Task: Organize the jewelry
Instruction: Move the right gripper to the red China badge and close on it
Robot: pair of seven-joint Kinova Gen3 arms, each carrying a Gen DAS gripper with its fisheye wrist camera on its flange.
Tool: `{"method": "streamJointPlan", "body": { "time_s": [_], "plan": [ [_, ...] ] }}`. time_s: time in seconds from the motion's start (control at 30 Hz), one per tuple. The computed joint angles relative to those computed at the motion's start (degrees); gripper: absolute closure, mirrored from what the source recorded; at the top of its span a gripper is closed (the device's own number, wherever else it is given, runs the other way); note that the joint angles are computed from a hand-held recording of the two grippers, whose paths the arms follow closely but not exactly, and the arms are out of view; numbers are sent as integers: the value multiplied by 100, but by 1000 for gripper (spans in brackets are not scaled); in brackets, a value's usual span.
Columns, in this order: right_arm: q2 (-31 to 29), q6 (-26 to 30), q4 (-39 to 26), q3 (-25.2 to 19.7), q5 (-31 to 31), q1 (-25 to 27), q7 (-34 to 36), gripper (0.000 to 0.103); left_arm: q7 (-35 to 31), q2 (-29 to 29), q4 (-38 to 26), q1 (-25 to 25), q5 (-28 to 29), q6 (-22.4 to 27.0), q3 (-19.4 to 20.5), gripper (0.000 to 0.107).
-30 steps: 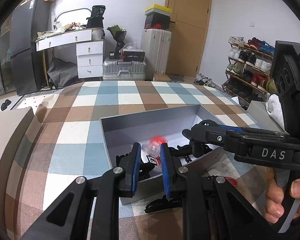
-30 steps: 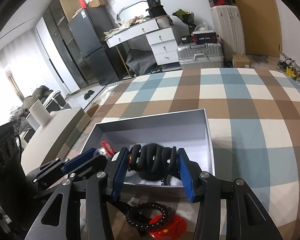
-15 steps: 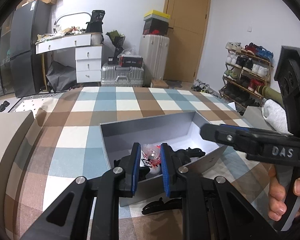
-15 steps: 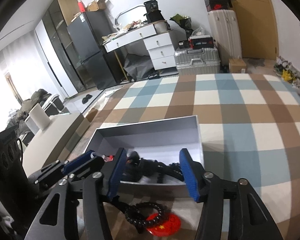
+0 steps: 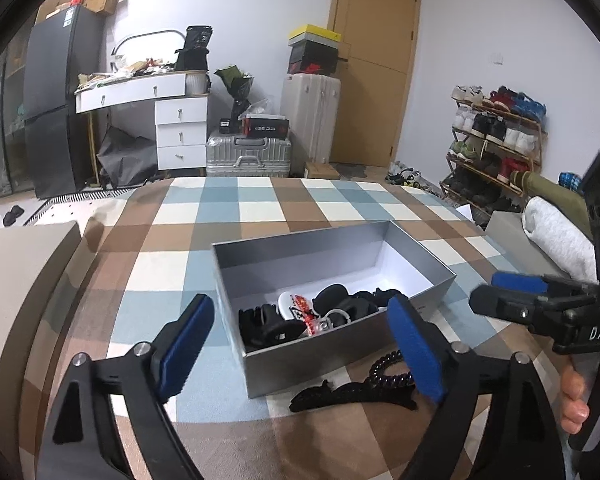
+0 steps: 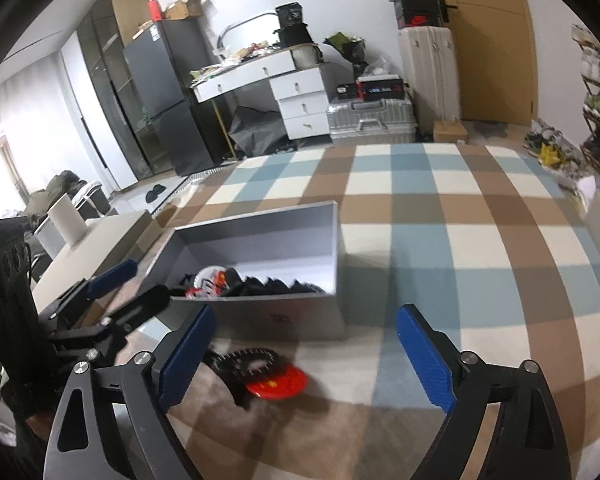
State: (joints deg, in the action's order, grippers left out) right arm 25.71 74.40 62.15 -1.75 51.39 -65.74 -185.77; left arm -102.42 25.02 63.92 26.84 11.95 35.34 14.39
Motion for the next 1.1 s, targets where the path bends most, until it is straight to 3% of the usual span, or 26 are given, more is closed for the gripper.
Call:
{"method": "streamJointPlan", "body": {
  "time_s": [0.07,0.23,0.4,0.6,0.93,1.1],
  "plan": [
    [-44,-1,98,-22,-67,14,-82,9,-23,-56,109,-88,119,-111,54,6],
    [-92,-23,220,-114,-226,60,-157,6,-174,-9,59,-304,466,18,230,6],
    [-48,-62,196,-176,-391,107,-29,5,-746,-63,226,-596,928,59,502,6],
    [165,63,-144,-160,-698,148,475,5,-1522,-33,178,-794,1434,564,661,6],
    [691,569,-985,107,-1089,30,1499,7,-1372,133,-313,-340,1049,1408,196,6],
    [793,626,-1150,219,-1240,17,1700,14,-1130,136,-355,-232,861,1497,86,6]
  ]
}}
